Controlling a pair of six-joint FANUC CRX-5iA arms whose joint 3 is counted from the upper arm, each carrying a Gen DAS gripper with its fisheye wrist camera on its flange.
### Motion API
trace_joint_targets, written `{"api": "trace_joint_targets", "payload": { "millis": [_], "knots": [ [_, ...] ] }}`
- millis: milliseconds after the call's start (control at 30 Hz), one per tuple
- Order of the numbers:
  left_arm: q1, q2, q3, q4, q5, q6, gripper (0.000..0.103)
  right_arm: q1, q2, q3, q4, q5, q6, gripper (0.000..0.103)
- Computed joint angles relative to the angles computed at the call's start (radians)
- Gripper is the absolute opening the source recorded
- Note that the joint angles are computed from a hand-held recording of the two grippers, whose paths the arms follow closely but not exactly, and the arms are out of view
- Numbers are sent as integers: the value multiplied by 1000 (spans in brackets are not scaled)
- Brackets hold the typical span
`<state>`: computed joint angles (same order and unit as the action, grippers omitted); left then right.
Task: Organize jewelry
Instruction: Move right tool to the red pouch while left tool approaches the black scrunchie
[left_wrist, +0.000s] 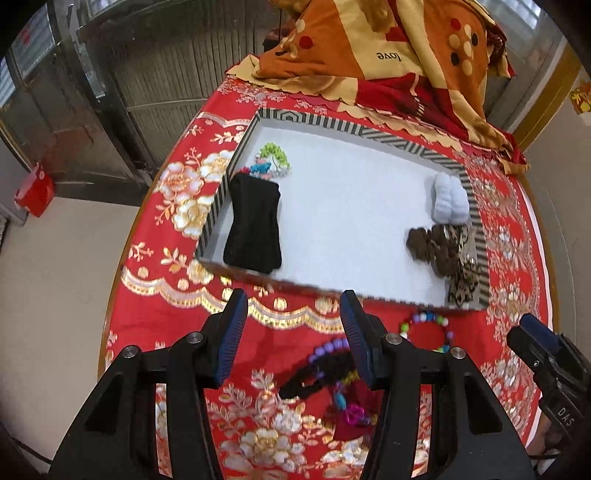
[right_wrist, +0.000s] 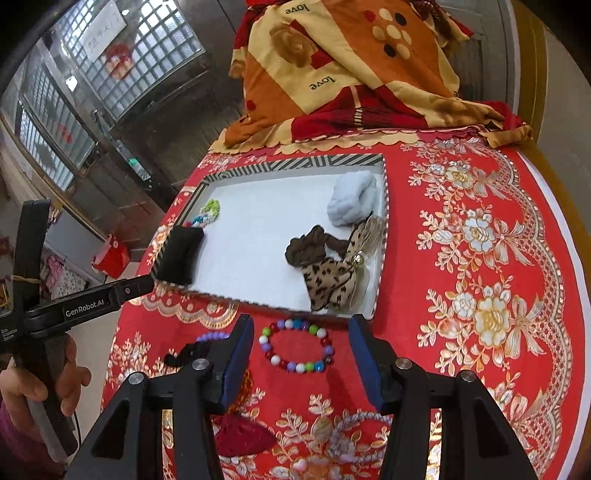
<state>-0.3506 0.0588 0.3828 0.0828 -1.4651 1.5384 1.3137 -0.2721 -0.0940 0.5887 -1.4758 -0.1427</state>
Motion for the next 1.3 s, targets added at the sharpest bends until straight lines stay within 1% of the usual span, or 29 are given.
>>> {"api": "trace_joint_targets", "payload": {
  "millis": [67,233,367,600,833,1000,1133,1233,1300],
  "knots": [
    [0,-14,-16,-1,0,4,51,11,2,1,-3,-2,-2,57],
    [1,-54,-62,-2,1,12,51,50,-7,-9,0,-11,-24,57],
    [3,-86,-94,-12,-6,10,51,90,-16,-14,1,-45,-48,57],
    [51,-136,-183,61,-15,-16,51,165,-52,-56,-11,-86,-131,58],
    [64,-168,-247,77,-49,-37,51,242,-82,-97,-35,-114,-208,58],
    [68,-182,-277,68,-59,-48,51,268,-97,-123,-47,-108,-256,58],
    [75,-182,-289,59,-65,-55,51,275,-99,-129,-58,-106,-268,58],
    [76,-181,-296,49,-66,-62,51,273,-95,-128,-57,-82,-254,58],
    [79,-178,-298,46,-66,-62,51,261,-80,-118,-60,-54,-214,58]
  ]
}}
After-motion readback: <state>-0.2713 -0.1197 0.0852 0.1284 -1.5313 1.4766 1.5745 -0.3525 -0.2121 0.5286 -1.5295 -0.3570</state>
